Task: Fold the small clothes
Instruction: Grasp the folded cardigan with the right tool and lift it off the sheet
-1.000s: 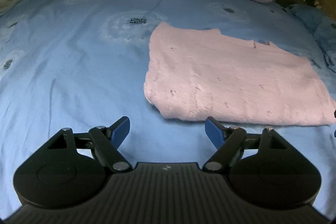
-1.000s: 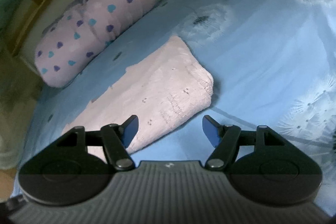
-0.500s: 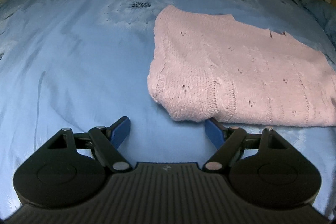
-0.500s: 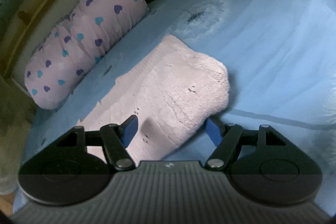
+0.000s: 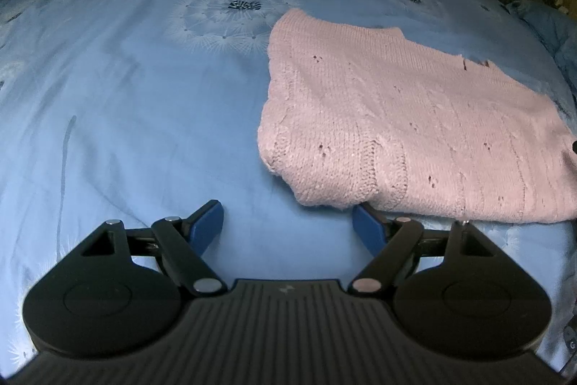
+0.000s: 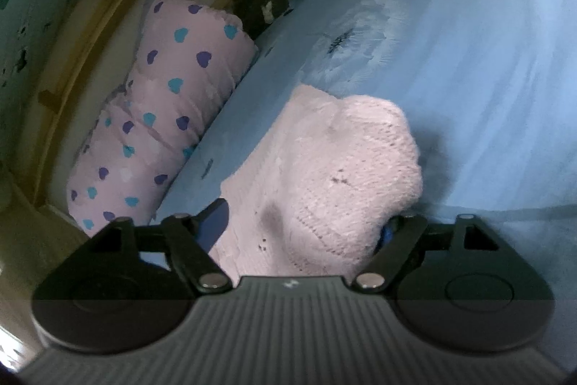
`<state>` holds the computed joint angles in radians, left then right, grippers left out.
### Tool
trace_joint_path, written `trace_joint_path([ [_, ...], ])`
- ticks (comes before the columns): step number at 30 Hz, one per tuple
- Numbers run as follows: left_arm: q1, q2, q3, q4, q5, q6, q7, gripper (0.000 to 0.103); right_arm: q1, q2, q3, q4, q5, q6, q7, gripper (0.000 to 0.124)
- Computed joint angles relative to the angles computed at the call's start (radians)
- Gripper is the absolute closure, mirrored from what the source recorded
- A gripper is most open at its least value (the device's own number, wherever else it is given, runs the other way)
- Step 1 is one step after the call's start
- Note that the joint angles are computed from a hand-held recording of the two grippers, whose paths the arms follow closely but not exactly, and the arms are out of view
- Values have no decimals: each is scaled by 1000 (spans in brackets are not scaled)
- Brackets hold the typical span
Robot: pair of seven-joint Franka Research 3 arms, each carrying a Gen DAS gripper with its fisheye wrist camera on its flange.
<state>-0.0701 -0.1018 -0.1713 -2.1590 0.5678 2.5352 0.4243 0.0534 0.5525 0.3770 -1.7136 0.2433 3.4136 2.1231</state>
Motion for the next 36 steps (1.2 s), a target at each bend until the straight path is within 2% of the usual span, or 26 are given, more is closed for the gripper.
trace_joint_path([
  [3, 0, 0, 1, 0, -3, 0, 1, 20, -25, -3, 20, -12, -4, -1, 15, 60],
  [6, 1, -6, 3, -6, -9, 7, 6, 20, 38, -23, -57, -6, 59, -52, -2, 86],
  [9, 4, -16, 3, -17, -9, 19, 5, 20, 6, -24, -26, -11, 48, -66, -17, 90],
  [11, 7, -24, 4, -24, -9, 26, 4, 20, 51, -41, -80, -14, 60, -85, -48, 91],
  [15, 16, -48, 4, -49, -11, 49, -5, 20, 224, -66, -277, 9, 101, -152, -91, 93],
  [18, 24, -64, 2, -63, -5, 56, -20, 20, 316, -77, -381, 21, 102, -174, -115, 94],
  [24, 41, -92, -7, -81, 24, 33, -61, 20, 424, -86, -500, 53, 61, -201, -155, 95],
  [31, 54, -115, -3, -103, 20, 48, -82, 20, 500, -78, -564, 127, -34, -222, -226, 95],
  [36, 65, -127, -6, -110, 27, 42, -106, 20, 469, -50, -470, 212, -83, -225, -340, 96],
])
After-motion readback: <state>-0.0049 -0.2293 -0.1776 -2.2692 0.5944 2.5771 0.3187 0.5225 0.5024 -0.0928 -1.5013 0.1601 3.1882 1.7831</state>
